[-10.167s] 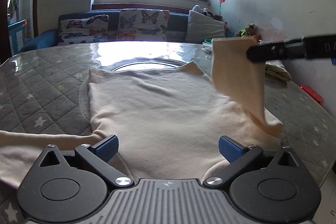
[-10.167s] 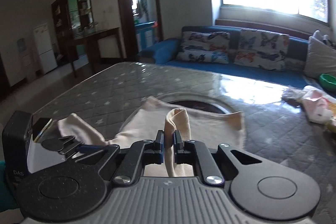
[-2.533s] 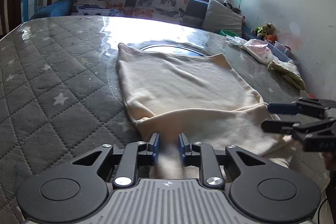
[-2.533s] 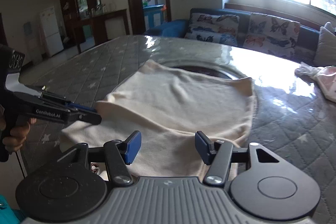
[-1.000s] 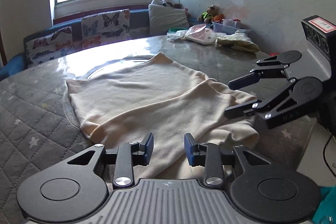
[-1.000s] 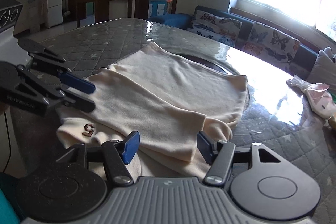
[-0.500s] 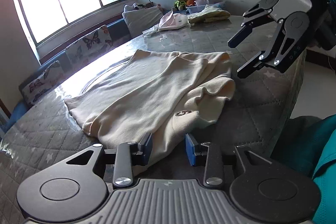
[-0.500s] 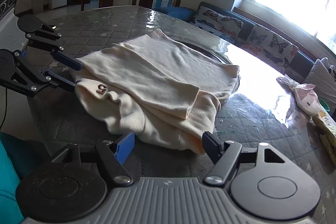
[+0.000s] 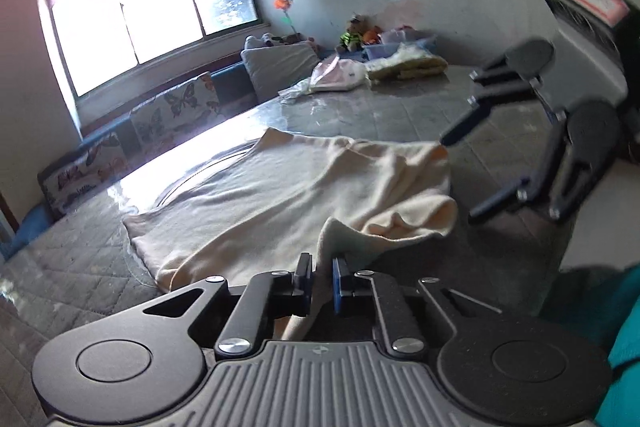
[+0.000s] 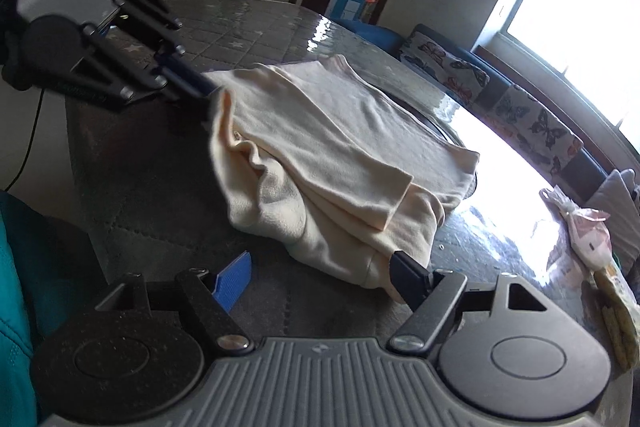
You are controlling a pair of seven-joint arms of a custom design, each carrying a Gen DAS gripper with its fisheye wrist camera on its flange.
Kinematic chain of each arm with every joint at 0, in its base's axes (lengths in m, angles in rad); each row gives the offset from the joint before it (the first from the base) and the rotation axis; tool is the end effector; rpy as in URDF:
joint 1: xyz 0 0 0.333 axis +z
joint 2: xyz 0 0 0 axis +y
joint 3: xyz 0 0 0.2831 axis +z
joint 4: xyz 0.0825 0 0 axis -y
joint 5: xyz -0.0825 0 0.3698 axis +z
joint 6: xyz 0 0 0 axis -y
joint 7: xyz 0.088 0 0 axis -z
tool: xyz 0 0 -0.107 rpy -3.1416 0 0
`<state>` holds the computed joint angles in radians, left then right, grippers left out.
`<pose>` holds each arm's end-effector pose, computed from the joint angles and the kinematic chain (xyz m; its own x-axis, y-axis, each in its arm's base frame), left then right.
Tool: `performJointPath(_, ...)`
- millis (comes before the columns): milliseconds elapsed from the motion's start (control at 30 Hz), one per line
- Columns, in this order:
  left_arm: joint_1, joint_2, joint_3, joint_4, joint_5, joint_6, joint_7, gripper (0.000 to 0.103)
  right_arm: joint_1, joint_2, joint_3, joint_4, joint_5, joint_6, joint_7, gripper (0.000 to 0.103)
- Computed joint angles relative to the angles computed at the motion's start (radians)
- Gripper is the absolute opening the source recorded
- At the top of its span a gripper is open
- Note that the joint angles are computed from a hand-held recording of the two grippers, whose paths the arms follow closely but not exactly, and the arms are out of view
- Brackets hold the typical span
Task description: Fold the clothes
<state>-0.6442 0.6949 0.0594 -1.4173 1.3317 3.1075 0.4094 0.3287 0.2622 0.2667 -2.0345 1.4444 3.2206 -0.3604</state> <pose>0.5391 -0.4670 0.3357 -0.6011 -0.7740 -0.1988 -0.3153 0.4583 -0.8310 0.5254 0.2337 0.3426 0.7112 -0.6155 0.3397 -0.2680 -0.6841 -0.6784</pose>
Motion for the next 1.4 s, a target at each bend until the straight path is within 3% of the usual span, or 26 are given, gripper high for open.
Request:
performJointPath(133, 0.077, 0.033, -0.077, 0.035, -0.161, 0.009, 0.121, 0.011, -0.009, 0.042, 0.01, 0.071, 0.104, -0.012, -0.17, 0.078)
performJointPath(233, 0.131, 0.061, -0.143, 0.055, -0.282, 0.004, 0.24, 0.011, 0.01, 0.071, -0.023, 0.097, 0.004, -0.057, -0.088, 0.076)
performJointPath(367, 0.171, 0.07, -0.197, 0.04, -0.379, 0.005, 0.352, 0.012, 0.007, 0.111, -0.041, 0.135, -0.16, -0.119, 0.063, 0.05)
performJointPath(467, 0.138, 0.045, -0.151, -0.004, -0.393, 0.023, 0.357, 0.016, -0.012, 0.127, -0.035, 0.151, -0.24, -0.144, 0.133, 0.035)
performJointPath(533, 0.089, 0.022, -0.087, -0.037, -0.385, 0.04, 0.334, 0.019, -0.034, 0.128, -0.015, 0.152, -0.262, -0.147, 0.143, 0.033)
performJointPath(600, 0.032, 0.004, -0.014, -0.063, -0.355, 0.055, 0.295, 0.026, -0.052, 0.128, 0.001, 0.151, -0.276, -0.152, 0.147, 0.031)
performJointPath(667, -0.012, -0.007, 0.04, -0.081, -0.319, 0.065, 0.251, 0.043, -0.063, 0.126, 0.008, 0.15, -0.292, -0.162, 0.154, 0.025)
performJointPath(733, -0.067, -0.011, 0.107, -0.082, -0.256, 0.068, 0.194, 0.044, -0.067, 0.122, 0.009, 0.145, -0.309, -0.174, 0.173, 0.023)
performJointPath(800, -0.094, -0.005, 0.134, -0.07, -0.192, 0.053, 0.165, 0.043, -0.075, 0.12, 0.016, 0.144, -0.305, -0.182, 0.178, 0.017)
performJointPath(833, -0.085, -0.002, 0.119, -0.064, -0.18, 0.041, 0.172, 0.043, -0.078, 0.12, 0.018, 0.144, -0.301, -0.185, 0.183, 0.016)
performJointPath(933, -0.014, 0.009, 0.025, -0.052, -0.207, 0.002, 0.245, 0.012, -0.091, 0.116, 0.032, 0.142, -0.264, -0.19, 0.174, 0.011)
performJointPath(1000, -0.014, 0.005, 0.033, -0.054, -0.191, 0.028, 0.206, 0.007, -0.115, 0.106, 0.059, 0.137, -0.181, -0.191, 0.105, 0.01)
performJointPath(1100, -0.047, -0.013, 0.087, -0.064, -0.134, 0.075, 0.106, 0.005, -0.131, 0.081, 0.078, 0.128, -0.009, -0.197, -0.035, 0.009)
performJointPath(1200, -0.067, -0.044, 0.118, -0.084, -0.066, 0.107, 0.017, 0.005, -0.114, 0.041, 0.057, 0.1, 0.069, -0.218, -0.08, 0.008)
performJointPath(1267, -0.09, -0.073, 0.147, -0.105, 0.0, 0.125, -0.062, 0.005, -0.101, 0.002, 0.036, 0.068, 0.086, -0.245, -0.079, 0.008)
performJointPath(1400, -0.105, -0.161, 0.152, -0.185, 0.135, 0.146, -0.193, 0.005, -0.07, -0.094, -0.016, -0.015, 0.055, -0.319, -0.017, 0.008)
